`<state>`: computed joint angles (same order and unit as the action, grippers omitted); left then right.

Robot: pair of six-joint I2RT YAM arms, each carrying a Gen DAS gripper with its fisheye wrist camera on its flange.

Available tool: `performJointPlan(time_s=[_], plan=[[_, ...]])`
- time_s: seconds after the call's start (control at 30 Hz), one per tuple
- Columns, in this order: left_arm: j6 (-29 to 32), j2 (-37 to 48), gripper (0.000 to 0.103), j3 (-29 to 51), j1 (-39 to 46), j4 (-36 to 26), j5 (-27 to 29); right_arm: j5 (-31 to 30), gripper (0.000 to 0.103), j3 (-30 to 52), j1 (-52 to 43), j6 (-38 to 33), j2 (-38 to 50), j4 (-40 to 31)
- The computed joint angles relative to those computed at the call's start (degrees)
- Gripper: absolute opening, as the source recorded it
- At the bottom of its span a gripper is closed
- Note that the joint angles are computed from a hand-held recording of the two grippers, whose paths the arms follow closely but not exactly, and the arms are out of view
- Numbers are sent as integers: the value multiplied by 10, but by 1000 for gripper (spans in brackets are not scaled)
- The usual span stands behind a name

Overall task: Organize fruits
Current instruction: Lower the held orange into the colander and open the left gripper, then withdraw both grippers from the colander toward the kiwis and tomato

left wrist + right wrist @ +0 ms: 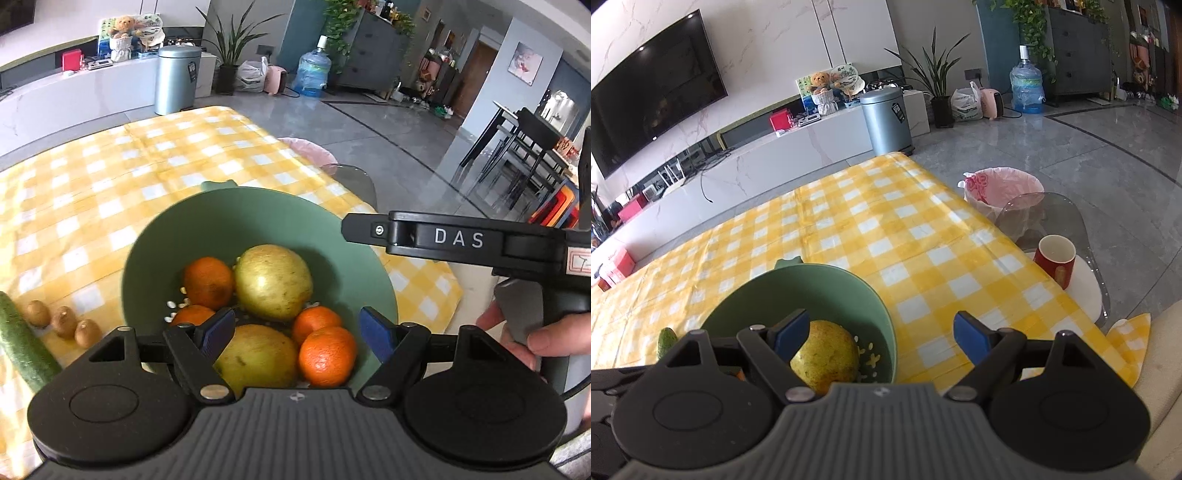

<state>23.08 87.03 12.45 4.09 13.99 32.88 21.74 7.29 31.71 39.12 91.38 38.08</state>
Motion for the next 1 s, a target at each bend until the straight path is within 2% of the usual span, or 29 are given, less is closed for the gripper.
performJointPlan(time_s=[0.27,0.4,0.5,0.67,0.87,1.0], plan=[[53,-84,90,10,51,-116,-19,31,95,41,42,3,-48,-139],[68,-107,90,23,78,-166,-41,23,97,77,52,22,-53,-211],[92,-124,90,34,119,-210,-37,20,98,105,63,36,-56,-272],[138,-172,90,55,196,-301,-21,-15,98,120,62,70,-85,-330],[231,-178,90,95,323,-422,21,-41,98,121,86,95,-153,-379],[309,-168,90,122,423,-491,41,-3,98,140,137,109,-193,-420]])
